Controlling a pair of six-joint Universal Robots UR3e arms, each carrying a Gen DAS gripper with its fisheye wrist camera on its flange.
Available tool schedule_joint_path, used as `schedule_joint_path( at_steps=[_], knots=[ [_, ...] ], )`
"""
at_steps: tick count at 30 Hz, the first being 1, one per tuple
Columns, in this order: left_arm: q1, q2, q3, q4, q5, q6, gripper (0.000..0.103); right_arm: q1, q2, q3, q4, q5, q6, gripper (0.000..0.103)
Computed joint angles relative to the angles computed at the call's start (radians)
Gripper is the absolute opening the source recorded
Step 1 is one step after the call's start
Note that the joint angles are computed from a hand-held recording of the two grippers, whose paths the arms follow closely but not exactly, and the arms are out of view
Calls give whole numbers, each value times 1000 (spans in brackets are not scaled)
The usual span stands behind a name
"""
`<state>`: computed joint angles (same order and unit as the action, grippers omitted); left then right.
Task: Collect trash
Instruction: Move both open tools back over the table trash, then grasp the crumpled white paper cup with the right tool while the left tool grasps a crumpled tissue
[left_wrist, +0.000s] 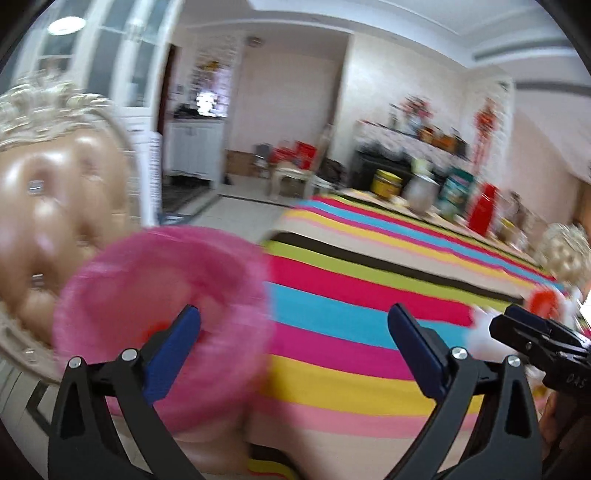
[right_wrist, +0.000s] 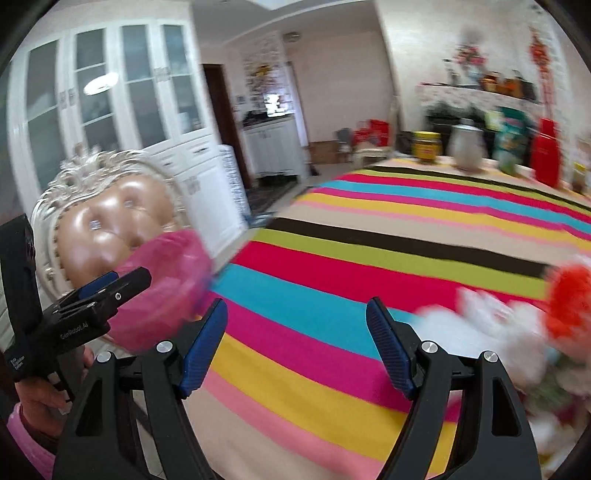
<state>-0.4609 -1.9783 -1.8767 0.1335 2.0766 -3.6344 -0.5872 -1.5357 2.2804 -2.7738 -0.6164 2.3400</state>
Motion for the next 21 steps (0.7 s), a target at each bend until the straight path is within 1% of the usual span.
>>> schedule_joint_path(
  at_steps=[3,8,12,15,18,19,20,21],
  knots=[
    [-56,-115,181,-84,-49,14,98,-158,-74,64,75,-1,-101,74],
    [-140,-317,514,-235,-126,34,98,-473,-220,156,296,30,-325,76],
    [-202,-497,826,-388,-187,64,98,-643,-261,174,409,29,-444,77],
    [-242,-644,1094,-532,-219,89,98,-723,-237,181,422,-1,-490,81],
    [-264,-771,1352,-697,-249,121,98,-738,-165,179,350,-36,-478,83],
    [-268,-795,1408,-730,-247,127,98,-730,-136,173,321,-51,-465,83],
    [-276,-812,1439,-744,-238,129,98,-714,-100,144,322,-76,-445,84],
    [-283,-842,1502,-778,-235,131,98,-711,-97,133,346,-77,-445,84]
  ],
)
